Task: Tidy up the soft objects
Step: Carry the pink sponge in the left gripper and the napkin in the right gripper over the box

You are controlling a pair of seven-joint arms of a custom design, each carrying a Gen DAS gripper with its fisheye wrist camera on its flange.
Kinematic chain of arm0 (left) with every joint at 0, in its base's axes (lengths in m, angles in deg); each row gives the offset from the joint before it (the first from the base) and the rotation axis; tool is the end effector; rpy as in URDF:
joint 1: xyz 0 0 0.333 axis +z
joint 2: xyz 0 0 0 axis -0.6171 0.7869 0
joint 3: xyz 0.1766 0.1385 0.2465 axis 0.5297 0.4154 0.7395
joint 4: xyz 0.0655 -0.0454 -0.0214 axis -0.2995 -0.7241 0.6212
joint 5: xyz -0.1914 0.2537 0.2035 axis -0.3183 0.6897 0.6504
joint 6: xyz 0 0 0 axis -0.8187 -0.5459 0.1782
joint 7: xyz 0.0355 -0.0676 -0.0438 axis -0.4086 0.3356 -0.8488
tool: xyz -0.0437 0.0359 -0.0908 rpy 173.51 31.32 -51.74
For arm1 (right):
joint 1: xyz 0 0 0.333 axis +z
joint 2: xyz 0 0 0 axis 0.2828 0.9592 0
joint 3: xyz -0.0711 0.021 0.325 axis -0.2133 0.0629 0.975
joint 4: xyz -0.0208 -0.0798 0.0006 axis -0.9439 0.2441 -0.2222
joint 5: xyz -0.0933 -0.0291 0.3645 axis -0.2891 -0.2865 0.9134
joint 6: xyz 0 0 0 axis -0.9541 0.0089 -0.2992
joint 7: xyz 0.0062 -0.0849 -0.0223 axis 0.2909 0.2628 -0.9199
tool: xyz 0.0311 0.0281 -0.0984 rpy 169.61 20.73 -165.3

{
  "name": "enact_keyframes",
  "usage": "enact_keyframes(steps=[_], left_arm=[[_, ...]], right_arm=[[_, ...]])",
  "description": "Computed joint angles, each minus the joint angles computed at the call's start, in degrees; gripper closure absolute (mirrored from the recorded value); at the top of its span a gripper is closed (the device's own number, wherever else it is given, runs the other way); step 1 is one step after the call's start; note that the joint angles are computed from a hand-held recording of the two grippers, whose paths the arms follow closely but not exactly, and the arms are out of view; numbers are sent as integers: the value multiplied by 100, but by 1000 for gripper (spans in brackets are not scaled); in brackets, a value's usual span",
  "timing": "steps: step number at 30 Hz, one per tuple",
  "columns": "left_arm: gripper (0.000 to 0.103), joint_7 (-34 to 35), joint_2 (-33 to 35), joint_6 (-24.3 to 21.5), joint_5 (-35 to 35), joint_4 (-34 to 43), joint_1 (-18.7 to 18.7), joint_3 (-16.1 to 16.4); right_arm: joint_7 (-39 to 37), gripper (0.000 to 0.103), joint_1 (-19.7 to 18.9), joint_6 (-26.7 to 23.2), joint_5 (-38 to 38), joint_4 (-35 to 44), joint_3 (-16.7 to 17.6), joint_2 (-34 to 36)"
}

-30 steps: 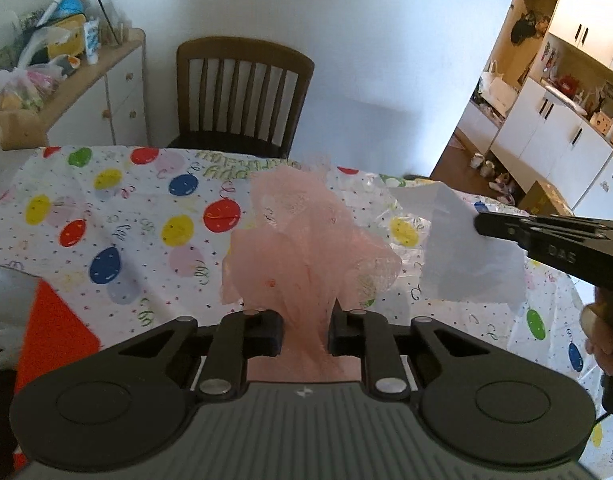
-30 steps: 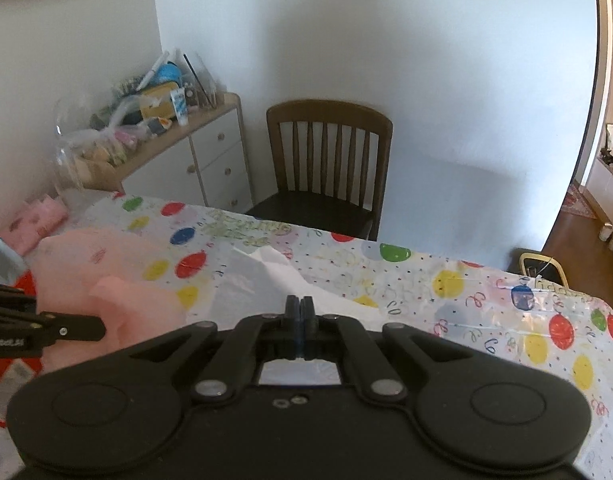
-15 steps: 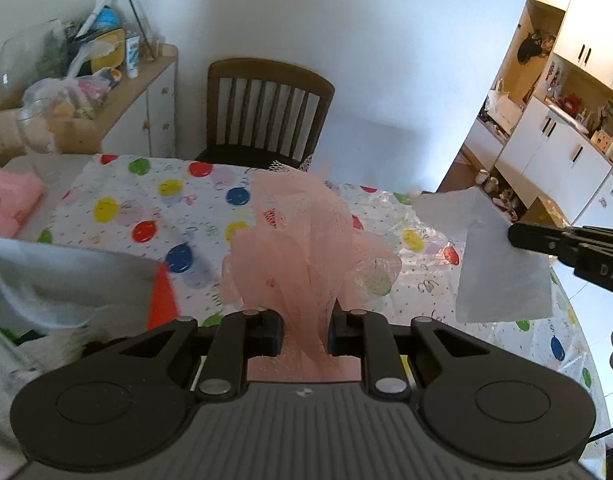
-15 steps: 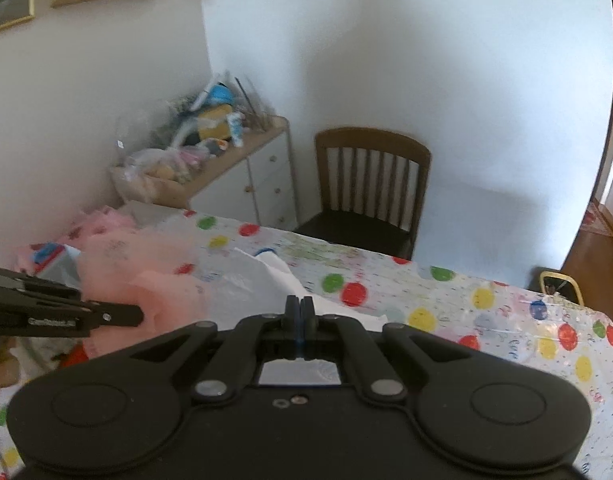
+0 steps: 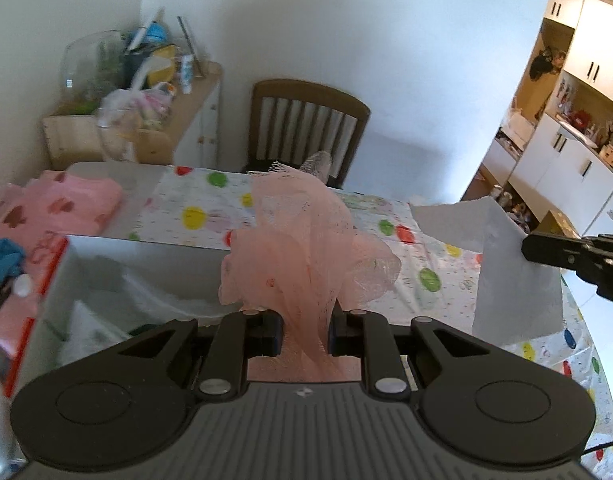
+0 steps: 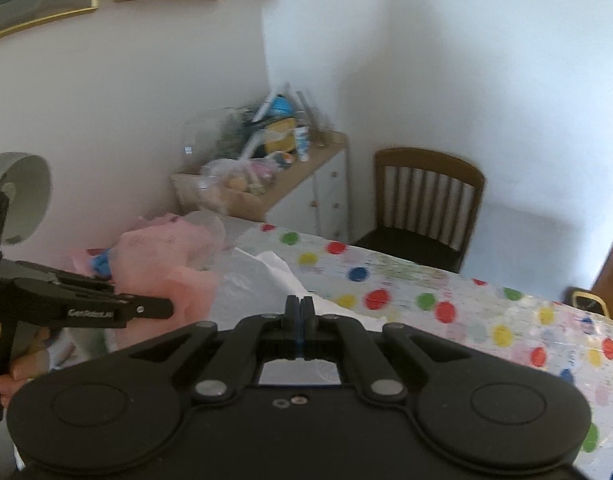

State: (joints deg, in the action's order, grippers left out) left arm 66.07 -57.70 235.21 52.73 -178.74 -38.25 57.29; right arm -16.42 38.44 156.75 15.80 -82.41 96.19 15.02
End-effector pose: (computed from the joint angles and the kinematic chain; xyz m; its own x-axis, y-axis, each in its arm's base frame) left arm 0.4933 -0.1064 0.6128 0.1555 -0.9705 0.1840 -0.6671 -0.2406 -0.7050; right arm 0.5381 0.2855 0.6440 0.6495 -0.7573 -0.0681 -0.4604 -0.3205 -0.8278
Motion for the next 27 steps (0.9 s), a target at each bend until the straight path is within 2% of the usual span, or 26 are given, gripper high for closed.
enact_keyframes(steps=[5, 14, 18, 20, 27], left_arm=[[84, 359, -472, 53, -236, -438, 50, 267], [84, 626, -1043, 26, -219, -1009, 581, 412], [84, 658, -1093, 9, -188, -1157, 807, 448], [84, 757, -1074, 61, -251, -1248, 824, 532], [84, 809, -965, 293, -275, -1536, 1012, 517]], right_arm=[[284, 103, 240, 133, -294, 8, 168, 42], [1059, 103, 675, 362, -1186, 216, 365, 406], [1497, 103, 850, 459, -1724, 305, 376, 604], [1748, 103, 924, 483, -1977, 374, 358, 724], [2509, 103, 1112, 495, -2614, 615, 275, 1170]])
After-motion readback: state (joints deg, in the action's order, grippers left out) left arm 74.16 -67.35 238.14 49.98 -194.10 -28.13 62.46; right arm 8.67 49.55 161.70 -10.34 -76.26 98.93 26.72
